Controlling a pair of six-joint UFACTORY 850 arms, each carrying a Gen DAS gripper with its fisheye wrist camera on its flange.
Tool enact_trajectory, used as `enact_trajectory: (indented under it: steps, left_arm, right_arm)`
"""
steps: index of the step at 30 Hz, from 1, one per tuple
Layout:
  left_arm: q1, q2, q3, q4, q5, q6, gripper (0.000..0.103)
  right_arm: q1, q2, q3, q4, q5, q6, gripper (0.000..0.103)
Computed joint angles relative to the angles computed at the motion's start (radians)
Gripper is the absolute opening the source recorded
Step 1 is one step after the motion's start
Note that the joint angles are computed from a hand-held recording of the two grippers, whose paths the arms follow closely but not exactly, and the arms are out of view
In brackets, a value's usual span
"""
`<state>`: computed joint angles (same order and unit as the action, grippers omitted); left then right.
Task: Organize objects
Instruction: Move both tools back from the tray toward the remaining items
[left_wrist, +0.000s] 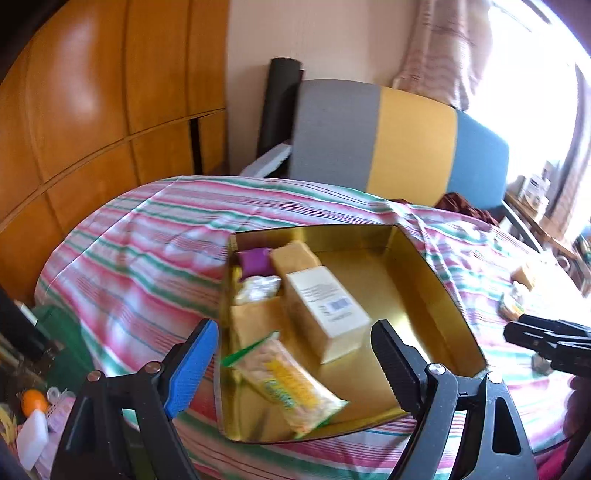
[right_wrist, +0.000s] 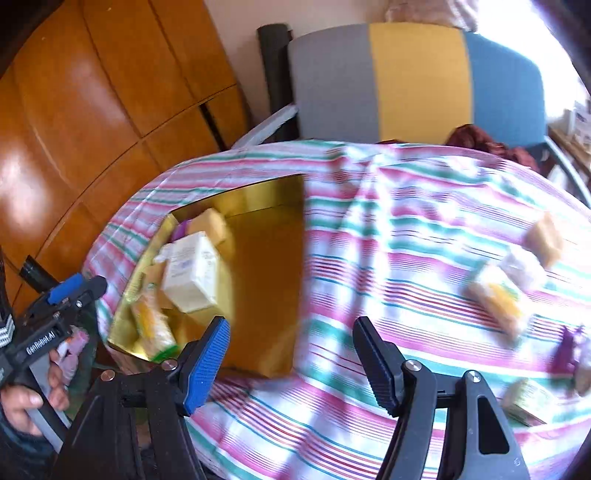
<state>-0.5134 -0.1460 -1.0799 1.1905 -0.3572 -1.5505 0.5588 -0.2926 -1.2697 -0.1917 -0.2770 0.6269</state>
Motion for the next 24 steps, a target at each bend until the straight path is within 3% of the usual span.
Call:
enact_trajectory:
  steps: [10, 13, 17, 20, 24]
  left_arm:
    - [-0.083, -0.077, -0.099, -0.084, 0.014, 0.181, 0.086]
    - [-0.103, -0.106, -0.132, -0.132, 0.017, 0.256, 0.086]
    - [-0.126, -0.146, -0.179, -0.211, 0.040, 0.358, 0.086]
    - [-0.143, -0.179, -0.220, -0.300, 0.050, 0.467, 0.086]
    - [-0.162, -0.225, -0.278, -0.420, 0.055, 0.599, 0.086]
  right_arm:
    - [-0.115, 0.226, 0.254, -0.541, -0.047, 0.605, 0.070]
    - [-0.147, 0.268, 0.307, -0.674, -0.126, 0.796, 0.071]
    - [-0.210, 0.298, 0.362, -0.703, -0.194, 1.032, 0.071]
    - [-0.271, 0.330, 0.410, -0.658, -0.137, 1.125, 0.071]
    - [-0.339, 0.387, 0.482, -0.688, 0.027, 1.251, 0.071]
